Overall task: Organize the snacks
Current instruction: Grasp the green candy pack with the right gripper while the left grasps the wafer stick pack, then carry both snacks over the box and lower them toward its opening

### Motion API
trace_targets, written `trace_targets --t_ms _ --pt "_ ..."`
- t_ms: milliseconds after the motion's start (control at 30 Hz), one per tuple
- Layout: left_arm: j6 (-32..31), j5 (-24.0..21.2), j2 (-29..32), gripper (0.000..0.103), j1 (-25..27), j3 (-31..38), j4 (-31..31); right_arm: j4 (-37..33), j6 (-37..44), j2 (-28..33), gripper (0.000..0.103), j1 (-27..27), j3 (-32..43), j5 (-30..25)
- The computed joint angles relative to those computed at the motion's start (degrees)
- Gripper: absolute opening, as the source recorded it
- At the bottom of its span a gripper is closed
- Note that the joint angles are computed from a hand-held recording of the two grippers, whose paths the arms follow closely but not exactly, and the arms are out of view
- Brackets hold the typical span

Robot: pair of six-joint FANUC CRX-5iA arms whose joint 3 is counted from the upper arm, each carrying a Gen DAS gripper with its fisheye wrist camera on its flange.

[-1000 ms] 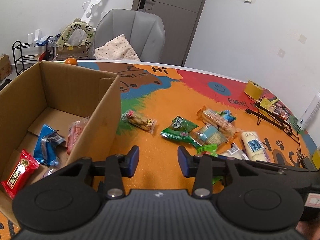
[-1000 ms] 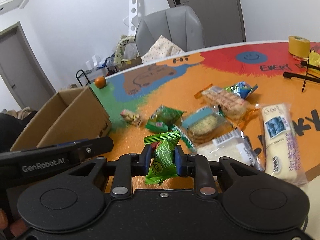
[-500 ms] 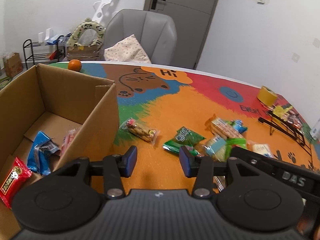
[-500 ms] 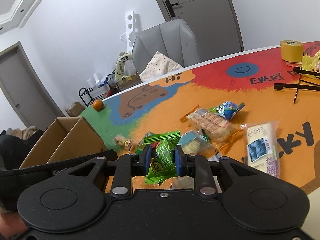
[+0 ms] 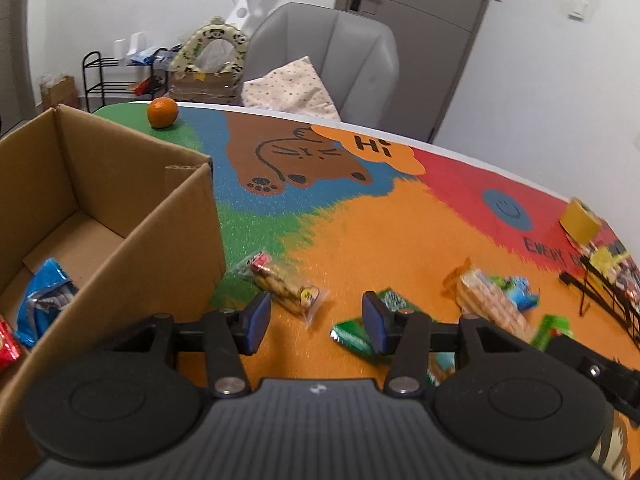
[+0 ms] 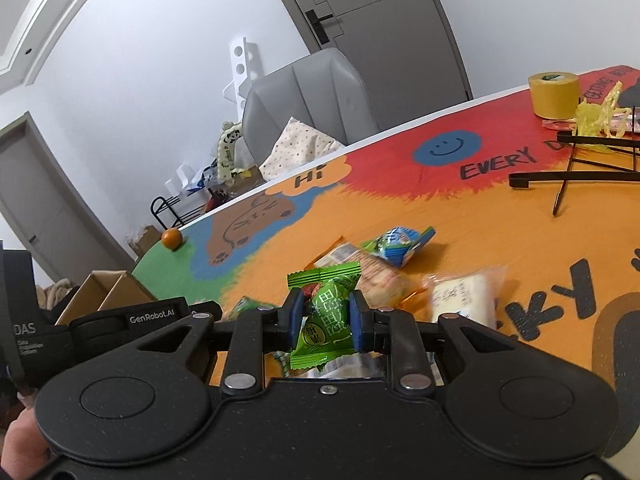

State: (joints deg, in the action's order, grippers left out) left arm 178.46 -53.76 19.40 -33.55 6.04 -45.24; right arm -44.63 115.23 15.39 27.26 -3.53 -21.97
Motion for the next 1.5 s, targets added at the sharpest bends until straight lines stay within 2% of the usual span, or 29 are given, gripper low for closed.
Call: trace_targets --t_ms 267,433,533,567,633,700,800,1000,1500 --pt "2.44 -6.68 5.04 0.049 -0.20 6.35 -0.20 -3.13 3.08 2.13 0.023 -2.55 2.51 -3.09" --pt "0.49 -11.70 9.10 0.049 -0.11 11.07 0.20 -4.43 3.85 2.91 0.023 -3.57 3.26 -4.08" --pt "1.70 -13.76 10.38 0.049 -0.71 12.36 -1.37 -4.96 4.18 3.02 0.023 -4.02 3.31 -4.43" --pt "2.47 -13.37 10.27 0.049 -0.84 12.02 -1.94 -4.94 4.03 3.06 0.023 -4.10 3.32 -4.51" --pt "3.50 -13.16 10.12 0.041 -0.99 11.63 -2.77 -4.43 3.32 3.24 0.023 -3.93 3.36 -4.29" --pt "3.72 -12.27 9.68 0.028 -1.00 10.87 -3.13 -4.42 3.05 3.24 0.023 -4.00 3.34 -4.26" --pt "2.42 -9.96 8.80 0.020 -0.84 9.49 -3.13 -4.01 2.53 3.21 0.023 -3.66 3.19 -3.88" --pt "2.19 -4.94 6.09 0.017 -0.34 5.78 -2.22 -3.16 1.14 2.48 0.023 -3.01 2.22 -2.95" --pt "2.96 -1.13 -1.95 0.017 -4.25 -0.57 -7.49 3.59 -6.32 -4.12 0.023 3.02 -4.49 4.67"
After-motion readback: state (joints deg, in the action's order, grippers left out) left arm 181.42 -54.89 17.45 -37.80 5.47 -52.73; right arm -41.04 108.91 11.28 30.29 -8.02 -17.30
